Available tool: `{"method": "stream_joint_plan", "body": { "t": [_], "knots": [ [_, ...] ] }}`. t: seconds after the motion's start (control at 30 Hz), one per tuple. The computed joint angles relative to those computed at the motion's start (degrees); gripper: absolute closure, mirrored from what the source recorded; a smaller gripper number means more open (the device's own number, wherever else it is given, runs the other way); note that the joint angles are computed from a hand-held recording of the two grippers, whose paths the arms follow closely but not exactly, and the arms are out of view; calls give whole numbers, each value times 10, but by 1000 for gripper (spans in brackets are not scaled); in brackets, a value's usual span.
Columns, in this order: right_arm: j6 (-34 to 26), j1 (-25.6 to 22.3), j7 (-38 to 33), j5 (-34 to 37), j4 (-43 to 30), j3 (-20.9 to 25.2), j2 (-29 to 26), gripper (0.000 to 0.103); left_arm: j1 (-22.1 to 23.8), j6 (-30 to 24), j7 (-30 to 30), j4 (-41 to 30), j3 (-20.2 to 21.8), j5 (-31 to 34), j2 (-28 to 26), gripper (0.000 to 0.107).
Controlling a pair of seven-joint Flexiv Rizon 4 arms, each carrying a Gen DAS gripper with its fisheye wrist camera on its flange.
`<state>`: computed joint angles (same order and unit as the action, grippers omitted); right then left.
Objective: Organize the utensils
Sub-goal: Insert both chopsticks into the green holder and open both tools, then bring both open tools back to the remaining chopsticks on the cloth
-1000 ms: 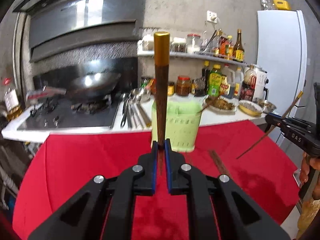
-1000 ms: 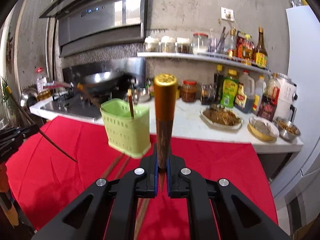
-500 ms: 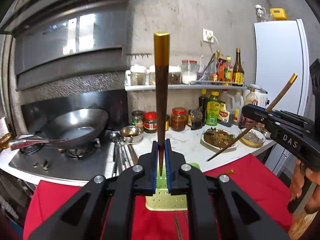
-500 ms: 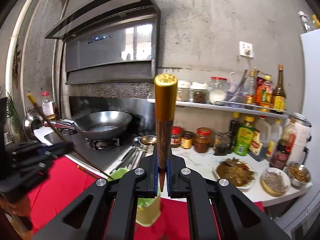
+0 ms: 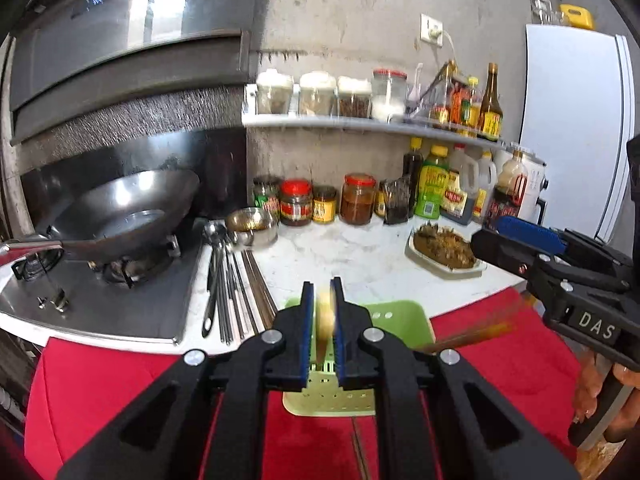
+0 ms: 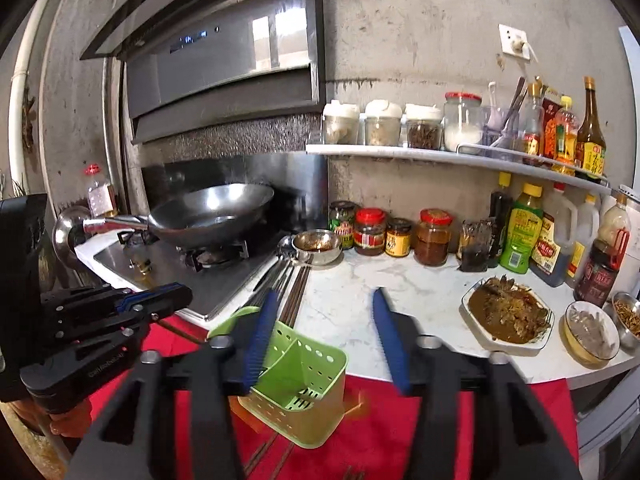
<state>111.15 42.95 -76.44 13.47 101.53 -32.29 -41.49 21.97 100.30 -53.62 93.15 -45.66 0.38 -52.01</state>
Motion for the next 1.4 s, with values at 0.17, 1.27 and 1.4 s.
{"method": "stream_joint_plan", "body": {
  "t": [0.17,1.27,1.4],
  "knots": [
    [28,74,-29,48,58,-63,31,50,50,59,-29,62,-40,42,29,91],
    [104,149,-79,293,283,115,-5,61,58,132,-207,329,177,194,87,72],
    [75,147,-47,263,284,107,-12,80,49,117,-196,326,181,172,87,72]
  ]
}}
